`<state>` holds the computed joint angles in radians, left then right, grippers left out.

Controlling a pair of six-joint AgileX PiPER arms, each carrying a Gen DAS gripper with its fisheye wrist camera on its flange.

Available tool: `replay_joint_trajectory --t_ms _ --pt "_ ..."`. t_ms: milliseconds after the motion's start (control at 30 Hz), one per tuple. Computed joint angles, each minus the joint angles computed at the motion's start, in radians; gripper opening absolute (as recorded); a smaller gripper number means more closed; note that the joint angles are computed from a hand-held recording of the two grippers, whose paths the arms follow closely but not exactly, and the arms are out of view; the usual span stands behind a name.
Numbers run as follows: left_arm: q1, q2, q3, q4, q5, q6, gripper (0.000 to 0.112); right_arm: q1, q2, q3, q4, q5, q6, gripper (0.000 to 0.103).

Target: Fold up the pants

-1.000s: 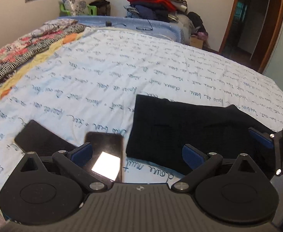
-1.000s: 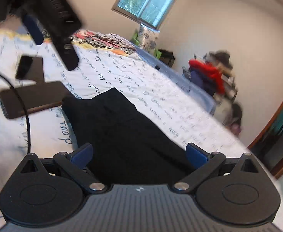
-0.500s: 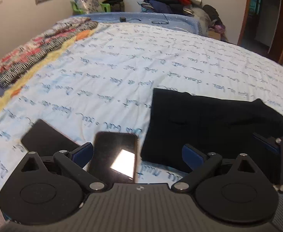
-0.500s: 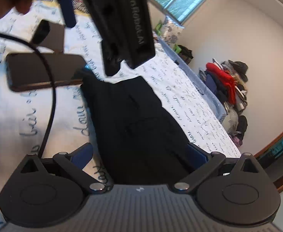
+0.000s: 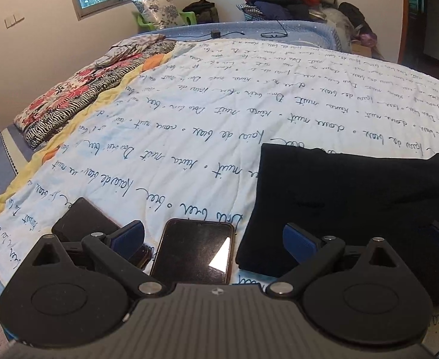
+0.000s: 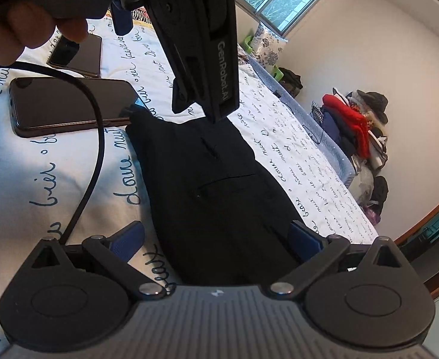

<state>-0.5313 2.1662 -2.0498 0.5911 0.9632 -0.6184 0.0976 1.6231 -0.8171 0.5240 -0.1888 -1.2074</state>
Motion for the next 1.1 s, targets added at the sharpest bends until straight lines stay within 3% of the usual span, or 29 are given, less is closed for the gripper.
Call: replay_joint_trajectory --t_ms 400,533,600,700,767,933,1033,1100 --pt "0.002 0.015 -0.015 0.032 0.03 0.001 0.101 0.044 0.028 0.003 0.105 -0.085 -0.197 0.102" --pt "0.029 0.008 -0.02 -0.03 0.024 0.033 0.101 0.071 0.045 0.01 0.097 -0.139 -0.261 0.101" --pt "0.076 -0.003 -0.023 -0.163 0.006 0.091 0.101 0.081 0.059 0.011 0.052 -0.158 -0.264 0.093" --pt "0.174 -0.017 -0.022 -0.462 -0.01 0.213 0.099 0.103 0.096 -0.017 0.079 -0.165 -0.353 0.069" --pt "0.225 -0.034 -0.001 -0.618 -0.024 0.278 0.099 0.116 0.126 -0.037 0.096 -0.162 -0.408 0.048" --pt "0.304 -0.013 -0.03 -0.902 0.013 0.399 0.1 0.133 0.194 -0.065 0.061 -0.193 -0.436 0.017" --pt "0.333 0.062 -0.128 -1.02 0.09 0.406 0.1 0.1 0.194 -0.069 -0.099 -0.187 -0.24 0.01" --pt "0.344 0.109 -0.181 -1.077 0.112 0.39 0.1 0.059 0.159 -0.102 -0.192 -0.07 -0.04 0.009"
